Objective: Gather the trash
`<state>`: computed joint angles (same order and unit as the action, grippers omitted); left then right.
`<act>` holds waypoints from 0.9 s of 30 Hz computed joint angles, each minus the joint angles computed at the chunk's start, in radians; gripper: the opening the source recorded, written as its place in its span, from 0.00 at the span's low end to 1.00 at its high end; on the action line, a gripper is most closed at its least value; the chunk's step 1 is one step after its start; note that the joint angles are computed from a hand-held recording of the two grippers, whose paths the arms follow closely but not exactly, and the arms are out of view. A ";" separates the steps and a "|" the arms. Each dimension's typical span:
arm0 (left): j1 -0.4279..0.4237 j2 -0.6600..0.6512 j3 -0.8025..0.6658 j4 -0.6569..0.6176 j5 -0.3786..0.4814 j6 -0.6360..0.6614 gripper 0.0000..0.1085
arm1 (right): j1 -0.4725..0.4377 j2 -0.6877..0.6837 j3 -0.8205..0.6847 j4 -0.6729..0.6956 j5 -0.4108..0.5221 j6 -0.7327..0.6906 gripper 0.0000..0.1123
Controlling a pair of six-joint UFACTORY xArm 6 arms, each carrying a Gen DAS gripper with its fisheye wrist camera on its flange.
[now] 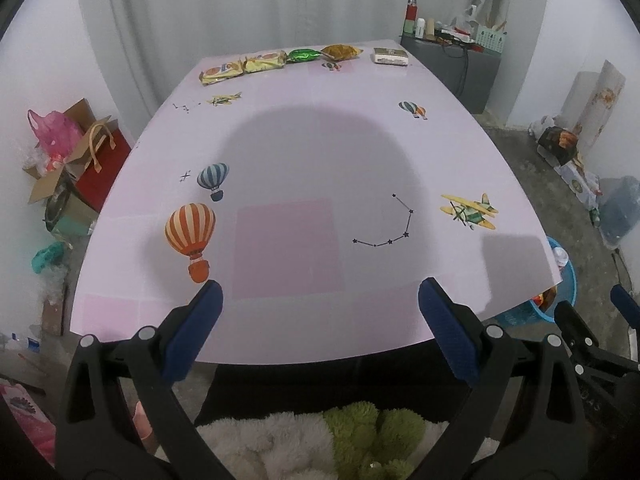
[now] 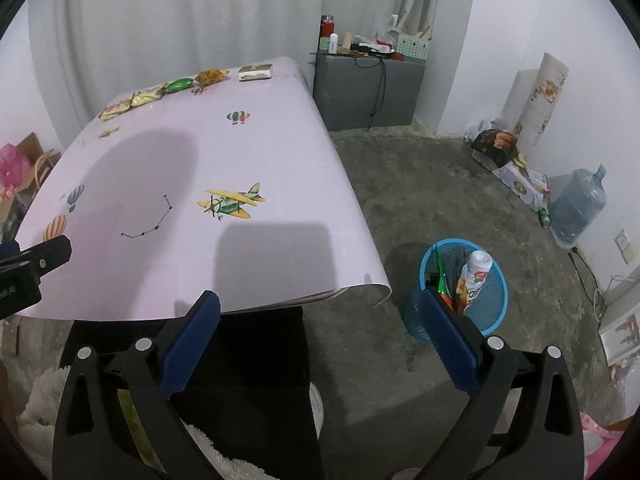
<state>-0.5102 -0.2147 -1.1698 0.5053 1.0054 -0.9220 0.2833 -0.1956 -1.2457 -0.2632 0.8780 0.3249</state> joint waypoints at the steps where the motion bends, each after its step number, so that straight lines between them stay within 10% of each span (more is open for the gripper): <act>1: -0.002 0.000 -0.002 0.003 0.006 -0.005 0.87 | 0.000 -0.003 0.004 -0.002 -0.001 -0.002 0.86; 27: -0.003 -0.035 0.018 0.029 0.083 -0.051 0.87 | 0.021 -0.012 0.013 -0.006 -0.010 -0.005 0.86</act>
<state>-0.5130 -0.2496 -1.1517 0.5343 1.0885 -0.9733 0.3046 -0.2080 -1.2330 -0.2691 0.8680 0.3204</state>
